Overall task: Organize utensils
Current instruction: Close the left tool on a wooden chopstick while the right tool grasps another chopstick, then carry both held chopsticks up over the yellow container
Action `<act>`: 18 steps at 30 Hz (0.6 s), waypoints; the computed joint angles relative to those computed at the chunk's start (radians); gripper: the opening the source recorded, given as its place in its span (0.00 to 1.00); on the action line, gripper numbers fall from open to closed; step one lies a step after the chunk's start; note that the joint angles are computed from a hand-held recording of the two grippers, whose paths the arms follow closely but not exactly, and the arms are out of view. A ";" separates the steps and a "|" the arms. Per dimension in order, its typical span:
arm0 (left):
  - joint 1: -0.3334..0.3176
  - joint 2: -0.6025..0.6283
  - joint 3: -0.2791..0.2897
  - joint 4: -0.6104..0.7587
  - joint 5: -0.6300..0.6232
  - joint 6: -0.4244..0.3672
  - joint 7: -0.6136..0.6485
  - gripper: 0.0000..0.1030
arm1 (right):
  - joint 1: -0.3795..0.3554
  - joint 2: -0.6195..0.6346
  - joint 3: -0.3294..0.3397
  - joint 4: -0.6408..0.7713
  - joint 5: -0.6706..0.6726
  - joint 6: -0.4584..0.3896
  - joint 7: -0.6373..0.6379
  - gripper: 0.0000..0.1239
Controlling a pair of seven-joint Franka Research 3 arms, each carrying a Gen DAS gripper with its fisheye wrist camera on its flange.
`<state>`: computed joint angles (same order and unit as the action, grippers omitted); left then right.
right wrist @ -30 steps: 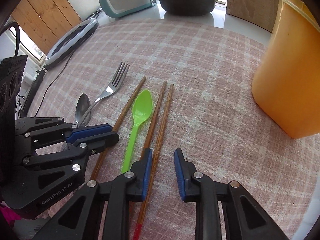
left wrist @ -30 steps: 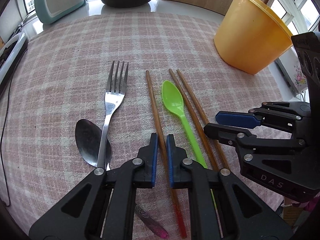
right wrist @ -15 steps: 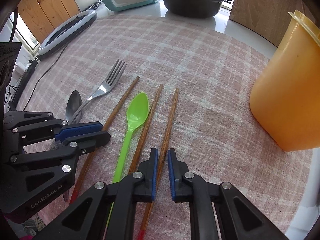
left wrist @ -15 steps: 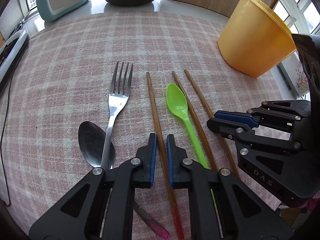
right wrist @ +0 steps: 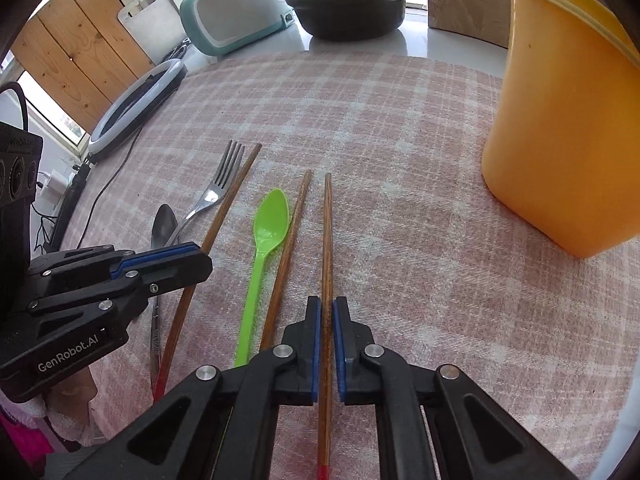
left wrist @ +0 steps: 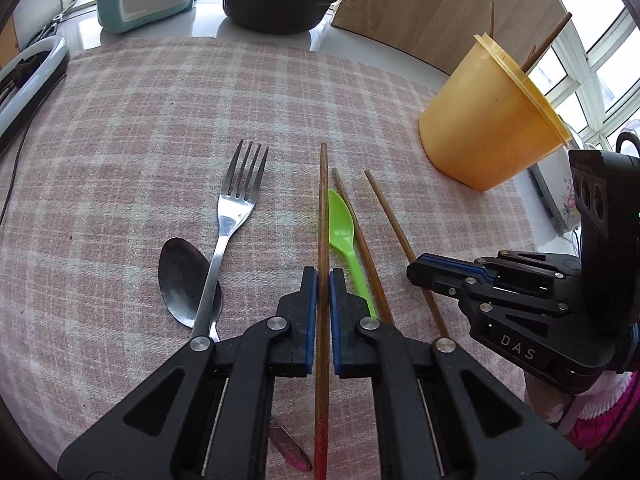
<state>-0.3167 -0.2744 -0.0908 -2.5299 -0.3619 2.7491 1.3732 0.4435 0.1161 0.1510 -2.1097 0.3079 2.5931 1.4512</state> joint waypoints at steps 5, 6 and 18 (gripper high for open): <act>-0.014 -0.031 0.004 -0.002 -0.012 0.006 0.008 0.04 | -0.006 -0.051 0.003 -0.050 0.053 0.040 -0.036 0.03; -0.016 -0.036 0.004 -0.001 -0.011 0.006 0.006 0.04 | -0.007 -0.061 0.003 -0.058 0.063 0.048 -0.042 0.03; -0.044 -0.072 0.022 0.037 -0.009 0.018 0.015 0.04 | -0.022 -0.195 -0.016 -0.144 0.156 0.100 -0.103 0.03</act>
<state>-0.3603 -0.3468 -0.0692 -2.4929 -0.3713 2.7674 1.3883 0.4218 -0.0793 0.1346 -2.2537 0.4639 2.6929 1.3479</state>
